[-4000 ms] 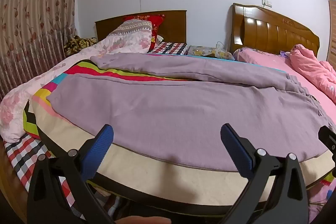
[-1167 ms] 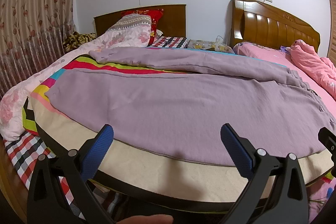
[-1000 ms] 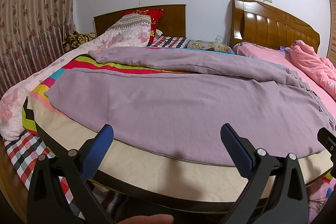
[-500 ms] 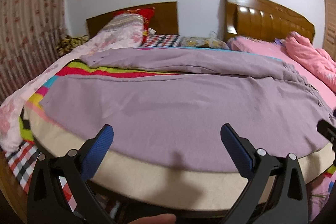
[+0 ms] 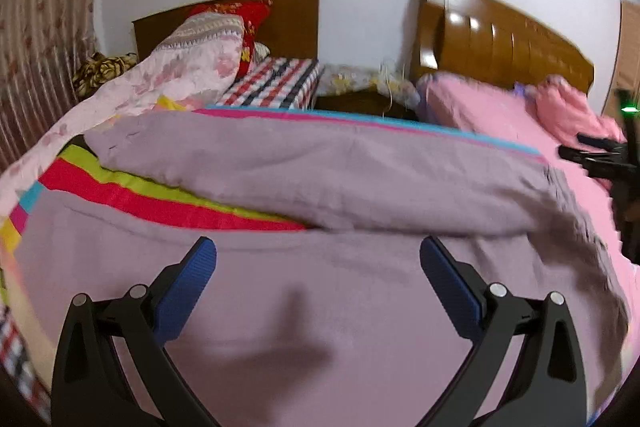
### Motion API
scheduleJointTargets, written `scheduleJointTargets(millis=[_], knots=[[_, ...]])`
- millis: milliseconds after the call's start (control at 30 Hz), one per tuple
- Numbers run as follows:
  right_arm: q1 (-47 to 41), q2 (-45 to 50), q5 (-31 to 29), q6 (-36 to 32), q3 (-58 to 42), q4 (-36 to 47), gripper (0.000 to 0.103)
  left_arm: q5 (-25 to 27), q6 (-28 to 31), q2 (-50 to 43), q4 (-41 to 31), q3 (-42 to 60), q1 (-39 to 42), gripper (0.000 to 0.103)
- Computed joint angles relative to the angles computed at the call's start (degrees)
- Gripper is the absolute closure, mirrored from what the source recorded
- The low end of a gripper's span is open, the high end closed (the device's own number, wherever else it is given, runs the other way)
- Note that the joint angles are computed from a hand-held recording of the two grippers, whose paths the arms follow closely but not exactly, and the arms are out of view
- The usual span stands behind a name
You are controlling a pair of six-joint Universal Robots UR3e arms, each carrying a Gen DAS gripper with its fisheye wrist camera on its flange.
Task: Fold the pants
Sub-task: 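Reach both grippers to the waistband end of the lilac sweatpants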
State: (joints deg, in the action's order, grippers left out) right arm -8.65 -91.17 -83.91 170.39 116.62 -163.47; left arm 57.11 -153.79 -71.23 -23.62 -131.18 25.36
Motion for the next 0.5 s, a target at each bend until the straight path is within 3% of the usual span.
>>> scheduleJointTargets(millis=[33,100,167,267,433,500], knots=[[-2.5,2.9,3.2,-1.3,-2.9,2.2,0.004,-0.6,-0.5,-2.5,2.2,-0.1,-0.5,0.001],[-6.5,10.6,10.0,-4.9,-11.1,7.7,0.012,-0.7,0.4,-5.3,-0.6,1.9,-1.4,0.001],[-7.1,16.9,10.9,-7.5,-19.2,13.4,0.021,-2.2,3.8,-8.6,-8.7,5.8,-1.4,0.001],[-8.4,25.0,13.9,-12.0,-30.8,23.0,0.023,-4.0,8.2,-13.2,-19.0,10.8,-0.5,0.001],[-8.2,33.3,15.5,-18.1,-44.3,36.4,0.029,-6.3,7.2,-18.9,-27.8,15.7,2.0,0.002],[-8.0,33.9,16.4,-19.2,-44.7,38.1,0.041,-7.3,7.1,-19.2,-29.9,16.4,2.9,0.002]])
